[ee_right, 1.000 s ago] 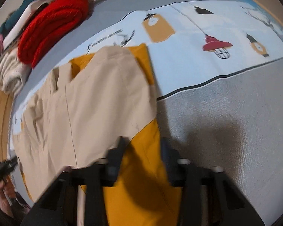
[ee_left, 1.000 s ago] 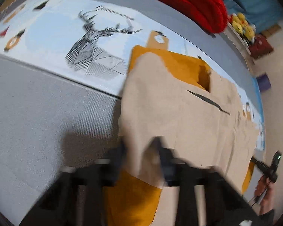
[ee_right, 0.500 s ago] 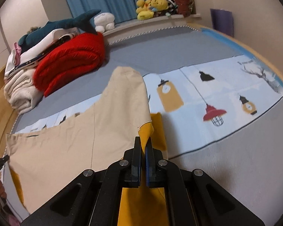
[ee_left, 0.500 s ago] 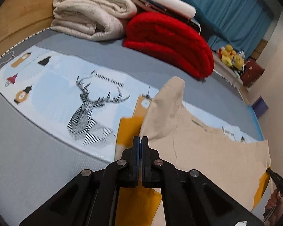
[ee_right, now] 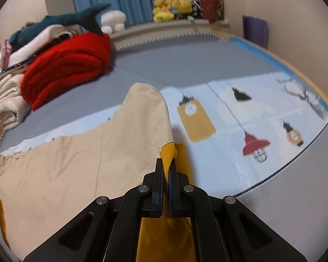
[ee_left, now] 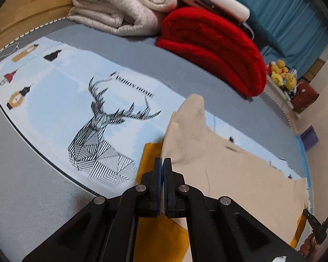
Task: Fold large clothes
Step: 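Grasp the yellow-panelled edge with both tools and lift it, then lay the held fabric flat on the bed and open both tools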
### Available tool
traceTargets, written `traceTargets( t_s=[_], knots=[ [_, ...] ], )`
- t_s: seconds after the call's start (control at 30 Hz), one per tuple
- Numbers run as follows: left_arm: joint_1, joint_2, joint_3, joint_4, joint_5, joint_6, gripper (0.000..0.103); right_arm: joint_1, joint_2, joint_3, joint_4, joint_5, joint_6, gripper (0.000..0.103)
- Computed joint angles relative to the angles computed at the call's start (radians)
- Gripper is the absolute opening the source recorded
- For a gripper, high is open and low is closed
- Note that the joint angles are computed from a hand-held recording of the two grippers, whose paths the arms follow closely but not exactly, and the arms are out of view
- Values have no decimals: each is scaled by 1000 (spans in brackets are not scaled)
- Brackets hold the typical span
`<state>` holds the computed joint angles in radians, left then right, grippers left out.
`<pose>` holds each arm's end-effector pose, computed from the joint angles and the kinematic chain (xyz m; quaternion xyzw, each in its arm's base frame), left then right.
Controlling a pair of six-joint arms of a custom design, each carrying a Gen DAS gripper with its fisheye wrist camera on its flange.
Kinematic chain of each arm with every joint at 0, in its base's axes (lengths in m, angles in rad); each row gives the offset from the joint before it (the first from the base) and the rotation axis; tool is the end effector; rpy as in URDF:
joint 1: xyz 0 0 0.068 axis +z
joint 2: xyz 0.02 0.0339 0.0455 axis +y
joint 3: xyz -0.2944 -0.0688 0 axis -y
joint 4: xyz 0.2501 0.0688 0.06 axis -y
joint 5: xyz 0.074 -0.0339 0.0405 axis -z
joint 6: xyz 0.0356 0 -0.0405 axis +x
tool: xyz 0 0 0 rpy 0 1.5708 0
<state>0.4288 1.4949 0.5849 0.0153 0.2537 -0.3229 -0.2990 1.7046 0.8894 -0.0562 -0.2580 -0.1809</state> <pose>0.2460 0.1026 0.1618 -0.3045 0.8859 -0.1018 0.3348 0.3316 -0.0927 0.1814 0.0110 0.9326 0.0366 0.3588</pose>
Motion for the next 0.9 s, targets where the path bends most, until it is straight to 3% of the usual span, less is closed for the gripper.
traceTargets(
  t_s=[0.13, 0.23, 0.33, 0.4, 0.47, 0.5, 0.57, 0.6, 0.7, 0.77, 0.83, 0.9],
  knots=[
    [2, 95, 57, -127, -18, -11, 7, -2, 84, 50, -55, 32, -20, 6],
    [-22, 3, 43, -171, -71, -19, 9, -20, 76, 67, -103, 56, -9, 16],
    [-79, -124, 29, -230, -46, 25, 25, -34, -2, 29, -78, 91, -31, 21],
    [-102, -134, 30, -265, 36, 78, 30, -59, -56, 11, -99, 34, -67, 24],
    [-143, -101, 30, -308, 116, 147, 32, -85, -64, 32, -211, -79, -151, 24],
    [-174, -67, 29, -331, 108, 175, 33, -93, -51, 49, -272, -115, -200, 24],
    [-214, -3, 20, -351, 59, 203, 33, -98, -2, 76, -416, -143, -343, 24],
    [-218, 28, 11, -351, 29, 210, 33, -94, 1, 61, -423, -115, -382, 24],
    [-162, 98, -20, -334, 17, 214, 25, -69, 36, -3, -394, 67, -495, 24],
    [-156, 75, -24, -363, -24, 201, 21, -87, 54, -27, -368, 126, -526, 24],
    [-209, 2, -35, -410, -110, 185, 20, -116, 40, -21, -389, 124, -538, 24],
    [-275, -81, -48, -459, -129, 193, 20, -137, 14, -3, -446, 97, -546, 24]
  ],
)
